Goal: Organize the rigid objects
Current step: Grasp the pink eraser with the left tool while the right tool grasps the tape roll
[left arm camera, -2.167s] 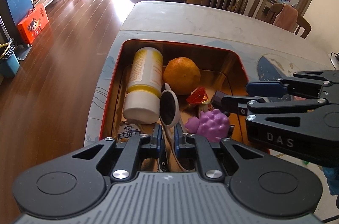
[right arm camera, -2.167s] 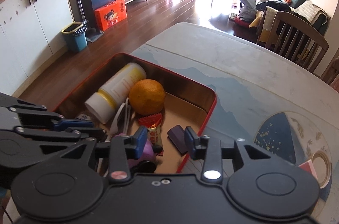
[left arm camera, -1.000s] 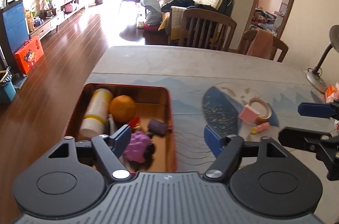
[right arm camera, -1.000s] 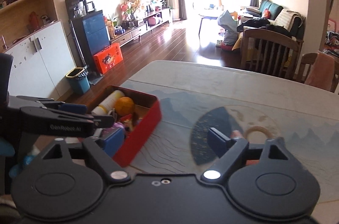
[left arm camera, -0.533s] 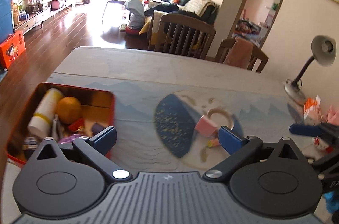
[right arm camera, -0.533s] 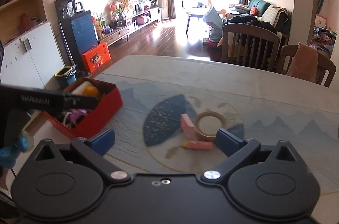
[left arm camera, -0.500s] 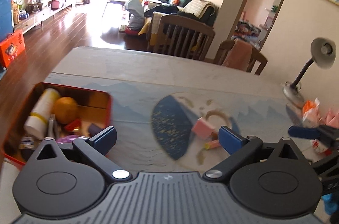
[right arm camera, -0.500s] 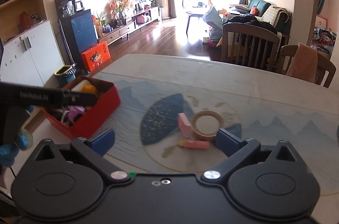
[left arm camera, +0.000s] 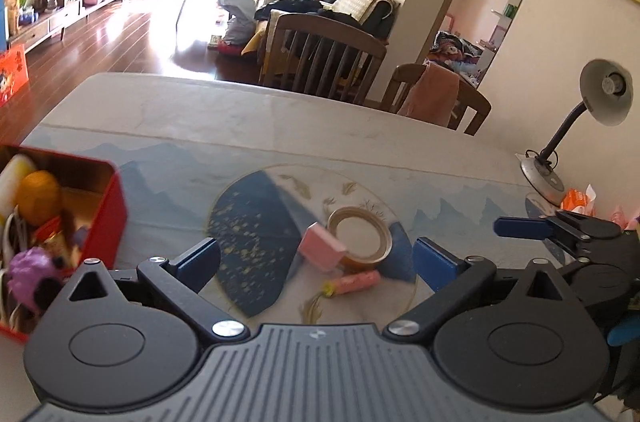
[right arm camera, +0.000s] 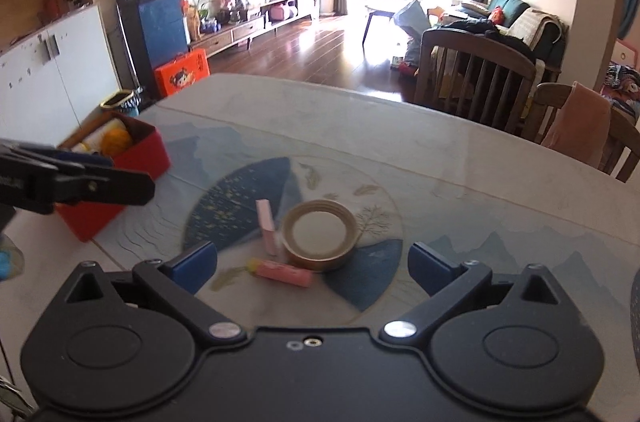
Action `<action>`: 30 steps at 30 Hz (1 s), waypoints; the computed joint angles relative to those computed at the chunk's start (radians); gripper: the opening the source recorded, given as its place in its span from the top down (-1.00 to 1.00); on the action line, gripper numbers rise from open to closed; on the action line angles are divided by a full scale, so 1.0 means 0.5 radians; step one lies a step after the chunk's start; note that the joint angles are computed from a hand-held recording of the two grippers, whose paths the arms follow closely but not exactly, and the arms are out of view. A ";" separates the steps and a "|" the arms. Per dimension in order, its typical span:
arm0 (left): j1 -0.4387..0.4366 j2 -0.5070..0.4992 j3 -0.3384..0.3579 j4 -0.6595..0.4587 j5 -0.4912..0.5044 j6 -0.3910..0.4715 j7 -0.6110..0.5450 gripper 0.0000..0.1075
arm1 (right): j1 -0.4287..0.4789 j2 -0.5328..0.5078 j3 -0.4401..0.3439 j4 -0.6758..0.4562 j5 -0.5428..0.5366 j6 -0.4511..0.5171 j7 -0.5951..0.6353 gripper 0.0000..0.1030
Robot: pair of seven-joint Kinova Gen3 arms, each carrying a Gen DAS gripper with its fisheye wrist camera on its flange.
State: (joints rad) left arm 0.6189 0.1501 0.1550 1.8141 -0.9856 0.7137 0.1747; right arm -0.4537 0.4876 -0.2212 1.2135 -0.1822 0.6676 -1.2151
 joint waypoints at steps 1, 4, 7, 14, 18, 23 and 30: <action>-0.010 0.035 0.002 -0.034 0.010 -0.001 -0.046 -0.91 | 0.014 0.036 -0.006 -0.041 0.002 0.023 0.033 -0.97; -0.002 0.141 -0.022 -0.145 0.049 0.042 -0.182 -0.91 | 0.043 0.154 -0.021 -0.190 -0.008 0.127 0.119 -0.97; -0.013 0.217 -0.073 -0.204 0.134 -0.022 -0.319 -0.91 | 0.052 0.265 -0.024 -0.319 -0.019 0.221 0.203 -0.96; 0.016 0.402 -0.217 -0.341 0.299 -0.041 -0.557 -0.91 | 0.040 0.459 -0.021 -0.526 -0.076 0.330 0.302 -0.92; 0.027 0.464 -0.291 -0.382 0.373 -0.088 -0.635 -0.91 | 0.030 0.533 -0.021 -0.602 -0.107 0.336 0.311 -0.88; 0.067 0.532 -0.378 -0.429 0.411 -0.095 -0.652 -0.90 | 0.029 0.613 -0.035 -0.696 -0.141 0.383 0.356 -0.85; -0.041 0.569 -0.375 -0.440 0.637 -0.254 -0.849 -0.42 | 0.039 0.673 -0.057 -0.748 -0.192 0.392 0.423 -0.68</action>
